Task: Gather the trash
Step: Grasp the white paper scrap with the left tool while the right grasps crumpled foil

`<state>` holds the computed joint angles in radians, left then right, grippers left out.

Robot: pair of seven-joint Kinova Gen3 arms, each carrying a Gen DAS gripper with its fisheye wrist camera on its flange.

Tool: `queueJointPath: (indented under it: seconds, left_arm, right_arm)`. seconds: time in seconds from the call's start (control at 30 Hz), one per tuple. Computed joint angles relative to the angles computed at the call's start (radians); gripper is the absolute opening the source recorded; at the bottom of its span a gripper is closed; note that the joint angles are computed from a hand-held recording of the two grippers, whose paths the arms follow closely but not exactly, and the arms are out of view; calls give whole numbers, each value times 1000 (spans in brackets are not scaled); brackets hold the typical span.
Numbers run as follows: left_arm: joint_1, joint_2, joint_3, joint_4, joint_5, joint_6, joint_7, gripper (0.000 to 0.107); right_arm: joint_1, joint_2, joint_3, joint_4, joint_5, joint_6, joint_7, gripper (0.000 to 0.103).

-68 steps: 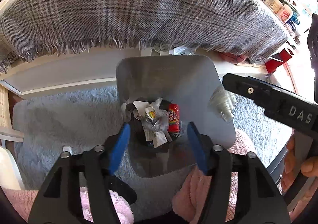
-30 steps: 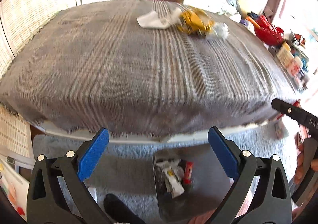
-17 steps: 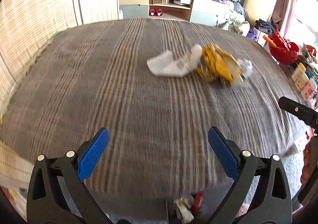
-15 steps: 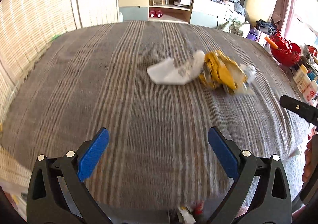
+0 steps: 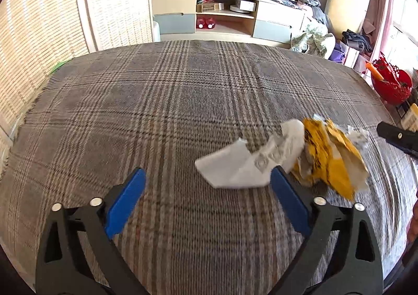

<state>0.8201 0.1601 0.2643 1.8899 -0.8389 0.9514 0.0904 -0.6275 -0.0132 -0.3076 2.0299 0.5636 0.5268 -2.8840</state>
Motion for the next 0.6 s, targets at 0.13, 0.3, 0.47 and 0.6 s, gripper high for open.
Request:
queueJointPath:
  seconds: [0.13, 0.3, 0.47, 0.6]
  left_arm:
    - [-33, 25, -13, -23, 25, -40, -84, 78]
    - [-62, 52, -40, -35, 83, -116, -185, 51]
    - [-31, 59, -61, -29, 68, -128, -189, 13]
    - [-2, 57, -51, -38, 73, -90, -197, 1]
  right_arm:
    - [-10, 41, 10, -13, -12, -8, 29, 67]
    - [-28, 88, 43, -25, -60, -30, 85, 52]
    - [-38, 68, 72, 22, -58, -95, 87, 24]
    - [-43, 28, 47, 43, -39, -66, 75, 22]
